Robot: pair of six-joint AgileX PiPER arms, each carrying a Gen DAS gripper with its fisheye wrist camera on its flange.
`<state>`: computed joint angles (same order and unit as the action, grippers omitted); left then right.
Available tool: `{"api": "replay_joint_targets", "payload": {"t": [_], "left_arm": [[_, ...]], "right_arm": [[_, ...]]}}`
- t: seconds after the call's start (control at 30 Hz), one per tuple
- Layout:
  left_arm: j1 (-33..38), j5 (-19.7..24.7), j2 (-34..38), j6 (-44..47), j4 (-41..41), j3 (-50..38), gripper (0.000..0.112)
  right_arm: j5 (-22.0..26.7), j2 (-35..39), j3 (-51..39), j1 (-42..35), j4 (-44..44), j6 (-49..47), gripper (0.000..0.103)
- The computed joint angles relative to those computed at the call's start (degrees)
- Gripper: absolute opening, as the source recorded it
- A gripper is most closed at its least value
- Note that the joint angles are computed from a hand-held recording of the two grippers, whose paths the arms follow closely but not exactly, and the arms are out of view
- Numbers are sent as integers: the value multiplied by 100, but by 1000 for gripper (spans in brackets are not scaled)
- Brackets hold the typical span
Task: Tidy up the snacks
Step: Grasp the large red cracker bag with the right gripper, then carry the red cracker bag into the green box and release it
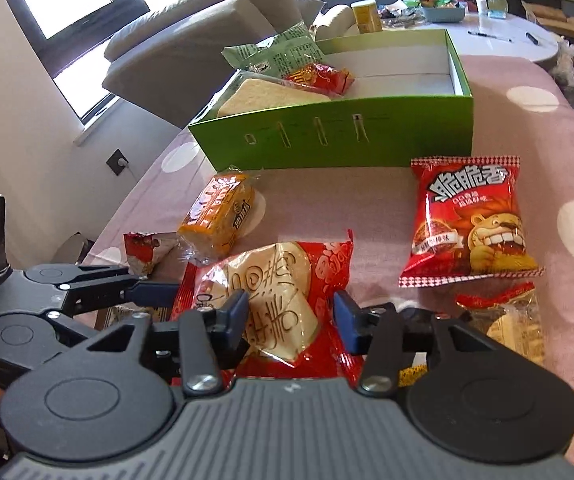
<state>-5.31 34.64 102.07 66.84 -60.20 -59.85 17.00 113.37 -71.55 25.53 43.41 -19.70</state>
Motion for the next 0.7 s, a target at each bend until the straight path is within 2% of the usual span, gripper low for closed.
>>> {"api": "replay_joint_targets", "payload": {"t": [0.03,0.1,0.2,0.33,0.4,0.53,0.7], "left_arm": [[-17,-68,-26,-36,56,19,72],[-74,-258,-89,-146,227,74,84],[-68,-332,-46,-236,307,53,87],[31,-103,110,-43,-30,-55,80],[33,-108,88,98,-201,-33,69],[-115,-371,-177,548,-501,153,67],[-285,-724,-541,1068,-813,192,67]], "right_arm": [[49,17,-17,-36,54,-35,59],[147,87,-102,-98,66,42,65],[294,205,-177,-214,665,-426,65],[311,291,-203,-227,1248,-994,64],[327,267,-173,-241,1354,-1099,62],[348,144,-42,-282,1846,-1417,61],[-24,-144,191,-223,2894,-2336,61]]}}
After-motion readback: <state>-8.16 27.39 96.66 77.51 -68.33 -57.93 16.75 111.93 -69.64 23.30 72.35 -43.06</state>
